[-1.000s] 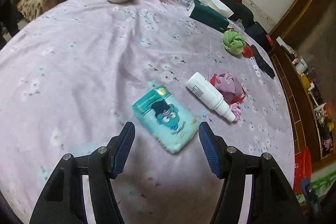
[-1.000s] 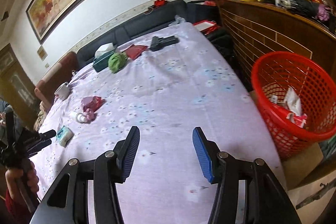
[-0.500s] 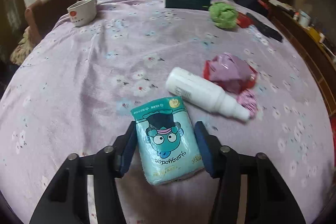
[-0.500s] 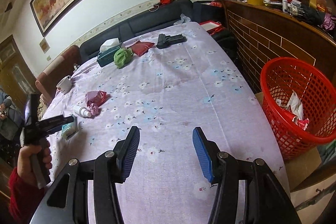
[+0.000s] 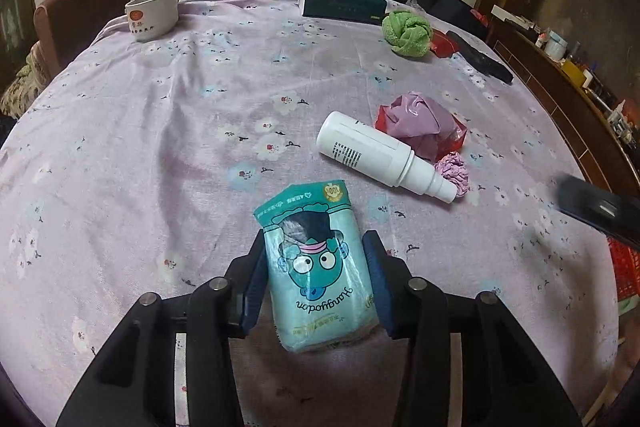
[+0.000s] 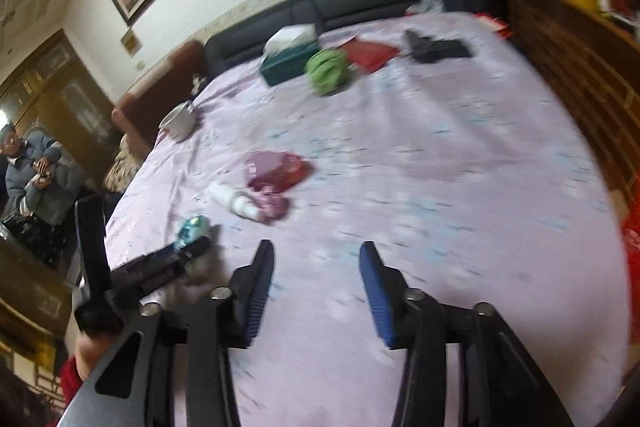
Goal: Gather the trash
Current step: 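Grasp the teal tissue pack with the left tool while the right tool grasps the pink wrapper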
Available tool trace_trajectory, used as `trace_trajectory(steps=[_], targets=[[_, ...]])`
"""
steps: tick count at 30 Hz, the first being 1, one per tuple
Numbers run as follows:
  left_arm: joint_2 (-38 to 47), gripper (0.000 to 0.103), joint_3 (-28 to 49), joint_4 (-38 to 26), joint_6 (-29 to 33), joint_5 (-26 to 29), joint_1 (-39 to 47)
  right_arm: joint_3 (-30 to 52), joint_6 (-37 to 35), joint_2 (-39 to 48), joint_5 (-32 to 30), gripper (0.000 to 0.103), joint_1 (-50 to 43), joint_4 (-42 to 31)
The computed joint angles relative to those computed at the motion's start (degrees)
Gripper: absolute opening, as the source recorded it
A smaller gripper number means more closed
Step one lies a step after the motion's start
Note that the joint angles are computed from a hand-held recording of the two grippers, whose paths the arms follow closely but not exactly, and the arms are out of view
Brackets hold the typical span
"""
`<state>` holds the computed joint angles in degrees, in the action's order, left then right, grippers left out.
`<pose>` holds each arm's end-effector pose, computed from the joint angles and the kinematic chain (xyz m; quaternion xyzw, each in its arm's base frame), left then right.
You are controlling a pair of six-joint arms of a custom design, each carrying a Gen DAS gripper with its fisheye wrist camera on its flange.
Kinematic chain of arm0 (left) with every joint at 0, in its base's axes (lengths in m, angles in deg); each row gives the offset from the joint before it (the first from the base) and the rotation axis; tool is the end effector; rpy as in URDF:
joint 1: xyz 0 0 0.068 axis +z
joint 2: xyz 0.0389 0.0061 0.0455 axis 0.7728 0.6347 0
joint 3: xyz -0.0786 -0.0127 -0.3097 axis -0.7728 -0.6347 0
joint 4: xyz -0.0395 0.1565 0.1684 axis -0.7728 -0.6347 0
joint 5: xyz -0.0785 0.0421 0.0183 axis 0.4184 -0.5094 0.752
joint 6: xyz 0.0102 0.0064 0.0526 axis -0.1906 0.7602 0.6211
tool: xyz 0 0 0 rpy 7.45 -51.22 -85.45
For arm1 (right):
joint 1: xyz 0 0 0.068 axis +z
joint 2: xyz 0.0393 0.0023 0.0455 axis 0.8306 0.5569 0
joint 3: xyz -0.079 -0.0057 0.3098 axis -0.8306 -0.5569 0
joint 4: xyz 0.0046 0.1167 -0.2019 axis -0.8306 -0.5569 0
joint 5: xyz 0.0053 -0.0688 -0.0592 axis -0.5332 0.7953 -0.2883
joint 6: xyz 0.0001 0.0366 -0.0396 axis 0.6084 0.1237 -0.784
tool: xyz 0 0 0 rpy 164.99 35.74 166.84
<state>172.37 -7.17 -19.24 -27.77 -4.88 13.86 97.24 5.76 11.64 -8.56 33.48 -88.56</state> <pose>0.1844 -0.1192 0.1664 -0.1642 0.9313 -0.0251 0.3243 0.2511 -0.0783 0.2183 -0.1574 0.9093 0.2649 0.2797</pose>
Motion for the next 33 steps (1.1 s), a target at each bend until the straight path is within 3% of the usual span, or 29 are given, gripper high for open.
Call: trace_trajectory(steps=[7, 14, 21, 28, 33], targets=[[-0.1, 0.044, -0.6, 1.1, 0.2, 0.6, 0.5, -2.1, 19.8, 5.9, 10.3, 0.039, 18.8, 17.5], [-0.2, 0.044, -0.7, 1.3, 0.3, 0.6, 0.5, 0.2, 26.4, 11.9, 15.3, 0.031, 24.8, 21.9], [-0.3, 0.039, -1.1, 3.3, -1.0, 0.7, -4.3, -4.9, 22.8, 6.8, 12.5, 0.026, 20.5, 23.4], [3.0, 0.039, 5.1, -3.8, -5.4, -7.7, -16.5, -18.5, 12.1, -4.9, 9.4, 0.026, 9.3, 29.8], [4.5, 0.039, 7.8, -7.0, -8.2, -11.3, -20.4, -22.7, 5.7, -8.2, 6.0, 0.026, 0.7, 30.6]])
